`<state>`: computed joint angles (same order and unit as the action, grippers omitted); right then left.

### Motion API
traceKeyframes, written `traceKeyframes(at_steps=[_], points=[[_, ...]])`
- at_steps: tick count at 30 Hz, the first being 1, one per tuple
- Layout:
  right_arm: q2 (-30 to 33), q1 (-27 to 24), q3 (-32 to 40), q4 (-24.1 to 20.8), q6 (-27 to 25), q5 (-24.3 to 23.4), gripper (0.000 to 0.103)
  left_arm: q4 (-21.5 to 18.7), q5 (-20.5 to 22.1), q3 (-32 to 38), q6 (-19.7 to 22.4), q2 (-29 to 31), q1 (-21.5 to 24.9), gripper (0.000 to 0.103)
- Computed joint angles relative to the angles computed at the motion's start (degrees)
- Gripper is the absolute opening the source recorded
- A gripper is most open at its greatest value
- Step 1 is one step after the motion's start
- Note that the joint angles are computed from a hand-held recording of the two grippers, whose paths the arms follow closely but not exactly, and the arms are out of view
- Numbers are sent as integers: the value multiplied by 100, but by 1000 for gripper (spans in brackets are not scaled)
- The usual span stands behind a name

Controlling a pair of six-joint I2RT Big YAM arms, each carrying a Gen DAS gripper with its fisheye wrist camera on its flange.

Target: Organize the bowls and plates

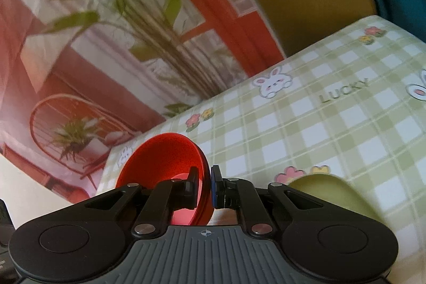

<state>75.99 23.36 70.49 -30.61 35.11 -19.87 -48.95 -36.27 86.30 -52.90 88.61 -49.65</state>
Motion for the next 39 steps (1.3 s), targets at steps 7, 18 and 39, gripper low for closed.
traceKeyframes(at_steps=[7, 18, 39], points=[[-428, -661, -401, 102, 17, -424, 9, 11, 91, 523, 125, 410, -248, 12], [-810, -1216, -930, -56, -237, -721, 10, -85, 389, 875, 122, 834, -467, 13], [-950, -966, -1246, -161, -879, -184, 10, -232, 717, 582, -138, 908, -510, 13]])
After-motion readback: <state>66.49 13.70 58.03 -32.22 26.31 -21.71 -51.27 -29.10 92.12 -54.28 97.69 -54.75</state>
